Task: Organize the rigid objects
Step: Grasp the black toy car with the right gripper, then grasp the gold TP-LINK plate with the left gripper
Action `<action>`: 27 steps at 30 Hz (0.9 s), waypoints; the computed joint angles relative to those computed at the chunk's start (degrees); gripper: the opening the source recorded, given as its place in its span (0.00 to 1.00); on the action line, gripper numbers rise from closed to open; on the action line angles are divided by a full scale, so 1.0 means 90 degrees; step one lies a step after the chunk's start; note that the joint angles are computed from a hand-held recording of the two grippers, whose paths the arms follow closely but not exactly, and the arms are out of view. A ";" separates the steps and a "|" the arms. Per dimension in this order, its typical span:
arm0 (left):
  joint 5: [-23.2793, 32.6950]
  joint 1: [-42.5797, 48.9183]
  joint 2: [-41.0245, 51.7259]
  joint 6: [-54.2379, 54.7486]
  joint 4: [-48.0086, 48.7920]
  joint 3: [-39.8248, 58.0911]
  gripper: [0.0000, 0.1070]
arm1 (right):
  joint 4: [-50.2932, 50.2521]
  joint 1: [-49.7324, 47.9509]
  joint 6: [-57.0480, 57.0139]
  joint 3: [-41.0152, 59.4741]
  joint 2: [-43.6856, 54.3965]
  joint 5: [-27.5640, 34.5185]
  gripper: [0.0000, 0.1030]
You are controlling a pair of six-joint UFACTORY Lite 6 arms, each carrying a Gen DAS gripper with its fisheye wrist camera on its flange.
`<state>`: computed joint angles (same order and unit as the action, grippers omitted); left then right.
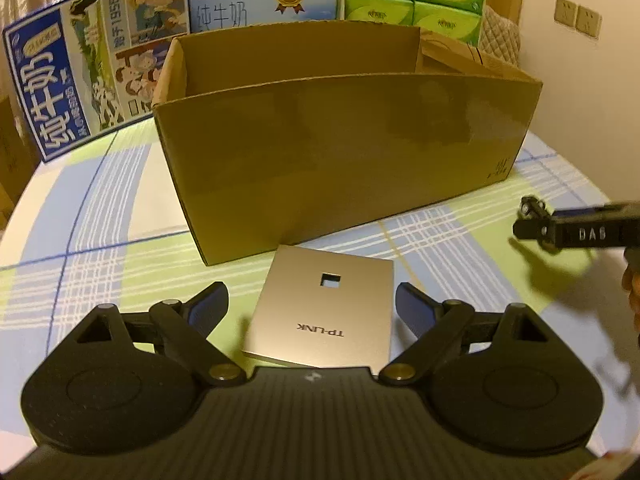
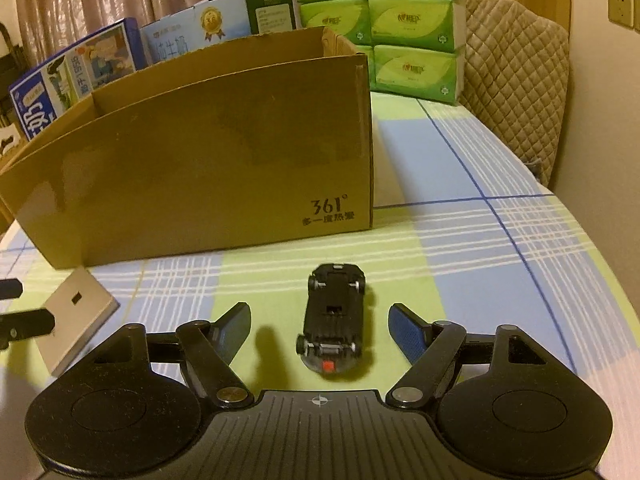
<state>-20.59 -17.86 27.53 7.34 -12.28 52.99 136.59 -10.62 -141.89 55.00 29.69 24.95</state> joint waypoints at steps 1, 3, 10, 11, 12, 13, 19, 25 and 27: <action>0.0000 -0.0041 0.0030 0.0270 -0.0216 0.0032 0.82 | 0.0029 0.0017 -0.0037 0.0042 0.0038 -0.0020 0.68; 0.0019 -0.0094 0.0062 0.0562 -0.0397 0.0053 0.82 | 0.0158 0.0084 -0.0198 0.0154 0.0141 -0.0114 0.60; 0.0115 -0.0154 0.0139 0.0671 -0.0430 0.0137 0.82 | 0.0644 0.0209 -0.0810 0.0110 0.0139 -0.0135 0.40; 0.0115 -0.0154 0.0139 0.0671 -0.0430 0.0137 0.82 | 0.0652 0.0213 -0.0828 0.0127 0.0145 -0.0153 0.37; 0.0119 -0.0147 0.0138 0.0646 -0.0402 0.0138 0.82 | 0.0709 0.0227 -0.0894 0.0127 0.0141 -0.0178 0.35; 0.0119 -0.0148 0.0140 0.0639 -0.0402 0.0135 0.82 | 0.0761 0.0239 -0.0961 0.0129 0.0138 -0.0202 0.32; 0.0198 -0.0102 0.0191 0.0460 -0.0266 0.0200 0.82 | 0.1291 0.0327 -0.1623 0.0015 0.0064 -0.0216 0.27; 0.0303 -0.0012 0.0321 0.0149 0.0020 0.0340 0.82 | 0.1178 0.0358 -0.1666 -0.0280 -0.0175 0.0118 0.26; 0.0373 0.0026 0.0376 0.0090 0.0098 0.0409 0.83 | 0.1063 0.0378 -0.1575 -0.0346 -0.0214 0.0163 0.26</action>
